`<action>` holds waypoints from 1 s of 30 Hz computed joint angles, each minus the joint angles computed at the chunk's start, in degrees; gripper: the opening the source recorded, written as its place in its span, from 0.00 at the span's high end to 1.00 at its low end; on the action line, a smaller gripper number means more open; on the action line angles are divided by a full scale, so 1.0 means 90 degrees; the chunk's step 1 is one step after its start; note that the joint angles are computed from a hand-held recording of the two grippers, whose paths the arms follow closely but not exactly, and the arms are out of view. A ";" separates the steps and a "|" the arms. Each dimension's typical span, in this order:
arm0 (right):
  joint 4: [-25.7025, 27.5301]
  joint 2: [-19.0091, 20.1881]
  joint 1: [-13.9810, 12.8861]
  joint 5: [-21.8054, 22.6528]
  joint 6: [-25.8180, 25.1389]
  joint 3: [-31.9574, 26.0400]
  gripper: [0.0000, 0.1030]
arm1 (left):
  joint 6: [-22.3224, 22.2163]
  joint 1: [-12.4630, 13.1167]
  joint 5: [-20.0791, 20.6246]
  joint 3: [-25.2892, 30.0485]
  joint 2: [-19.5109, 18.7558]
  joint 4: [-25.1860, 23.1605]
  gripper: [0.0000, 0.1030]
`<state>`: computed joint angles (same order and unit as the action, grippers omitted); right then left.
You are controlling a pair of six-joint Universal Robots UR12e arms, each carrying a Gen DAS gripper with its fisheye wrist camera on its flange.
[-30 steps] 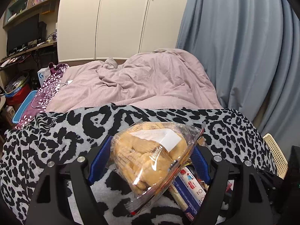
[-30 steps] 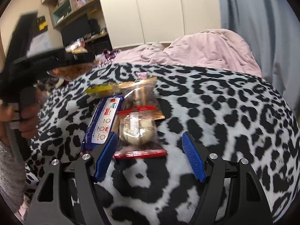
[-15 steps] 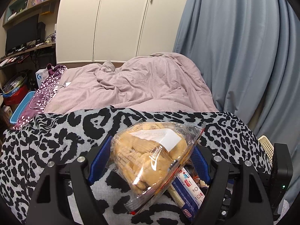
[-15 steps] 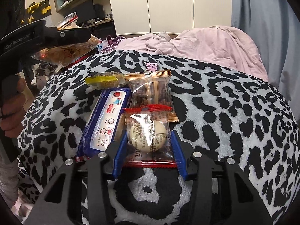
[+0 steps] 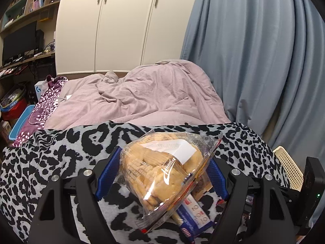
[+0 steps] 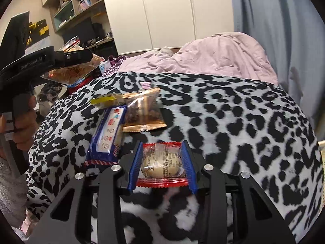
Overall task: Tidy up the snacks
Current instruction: 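Grasp the red-sealed round bun packet with the right tool, then carry the bun packet into the basket and open the right tool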
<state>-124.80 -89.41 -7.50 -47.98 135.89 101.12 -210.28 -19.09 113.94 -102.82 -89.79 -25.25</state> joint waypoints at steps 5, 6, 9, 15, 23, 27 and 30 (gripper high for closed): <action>0.0235 -0.0022 -0.0108 -0.0052 -0.0252 0.0014 0.67 | 0.0110 -0.0099 0.0015 0.0126 -0.0086 0.0038 0.24; 0.0261 -0.0030 -0.0127 -0.0043 -0.0279 0.0024 0.58 | 0.0132 -0.0113 0.0014 0.0142 -0.0097 0.0052 0.24; 0.0298 -0.0051 -0.0148 0.0015 -0.0347 0.0054 0.49 | 0.0177 -0.0162 0.0015 0.0189 -0.0127 0.0060 0.24; 0.0219 -0.0064 -0.0025 -0.0248 -0.0655 0.0125 0.49 | 0.0215 -0.0201 0.0015 0.0202 -0.0133 0.0035 0.24; 0.0224 -0.0004 0.0033 -0.0365 -0.0921 0.0114 0.48 | 0.0226 -0.0257 0.0009 0.0258 -0.0173 -0.0047 0.24; 0.0272 0.0031 -0.0009 -0.0270 -0.0801 0.0068 0.60 | 0.0282 -0.0311 0.0041 0.0347 -0.0230 -0.0063 0.24; 0.0174 0.0011 -0.0099 -0.0125 -0.0636 0.0100 0.61 | 0.0349 -0.0357 0.0062 0.0422 -0.0274 -0.0071 0.24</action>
<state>-123.24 -89.31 -8.39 -49.10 130.16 102.02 -207.14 -22.31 114.50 -99.02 -92.25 -25.89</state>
